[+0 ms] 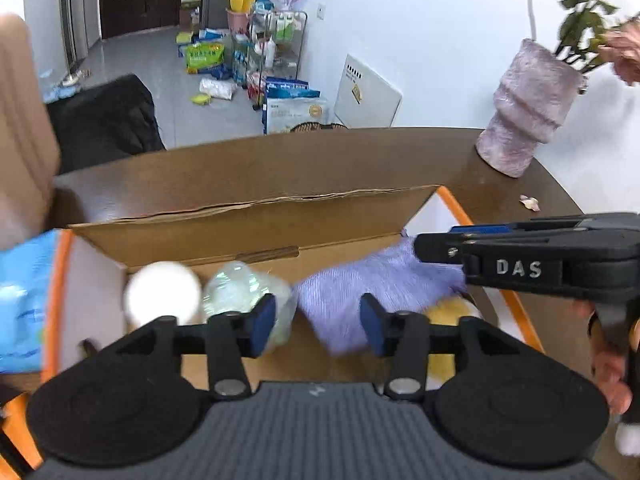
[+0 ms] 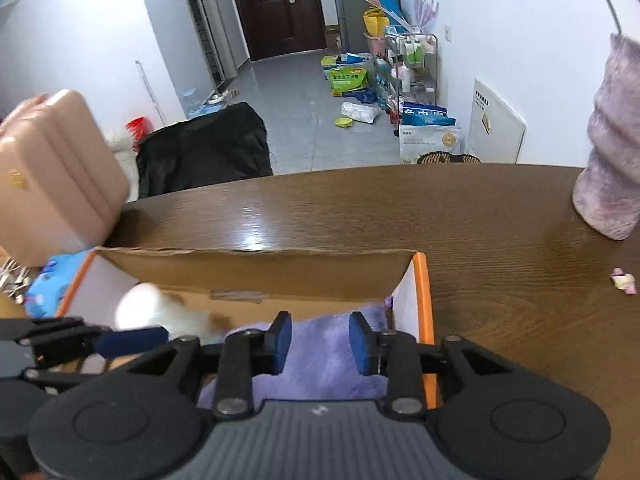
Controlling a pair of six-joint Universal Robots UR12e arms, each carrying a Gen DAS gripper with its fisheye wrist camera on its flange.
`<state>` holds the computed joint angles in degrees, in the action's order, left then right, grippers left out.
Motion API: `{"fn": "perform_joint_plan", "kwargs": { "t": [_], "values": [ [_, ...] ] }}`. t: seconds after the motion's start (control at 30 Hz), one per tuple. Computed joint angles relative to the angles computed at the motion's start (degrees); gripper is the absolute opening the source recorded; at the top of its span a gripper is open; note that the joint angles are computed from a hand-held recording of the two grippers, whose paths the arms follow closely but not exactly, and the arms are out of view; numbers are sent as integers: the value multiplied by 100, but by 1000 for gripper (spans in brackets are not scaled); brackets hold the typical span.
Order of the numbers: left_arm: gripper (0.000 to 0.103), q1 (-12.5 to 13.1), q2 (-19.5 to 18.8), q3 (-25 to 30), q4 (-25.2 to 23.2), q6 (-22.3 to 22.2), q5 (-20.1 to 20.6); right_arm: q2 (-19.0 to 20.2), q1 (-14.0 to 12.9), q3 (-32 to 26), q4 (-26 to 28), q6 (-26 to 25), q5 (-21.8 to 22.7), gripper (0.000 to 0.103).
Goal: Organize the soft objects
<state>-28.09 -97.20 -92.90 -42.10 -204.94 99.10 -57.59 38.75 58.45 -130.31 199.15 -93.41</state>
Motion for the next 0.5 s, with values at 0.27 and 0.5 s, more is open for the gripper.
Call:
{"fn": "perform_joint_plan", "kwargs": {
  "t": [0.27,0.5],
  "values": [
    [85,-717,905,-556,135,17,1454,-1051,326,1052,-601,-214,-357,49],
    [95,-1791,1835,-1721,607,-737,2713,-2156,793,2670,-1926,-307,-489,62]
  ]
}}
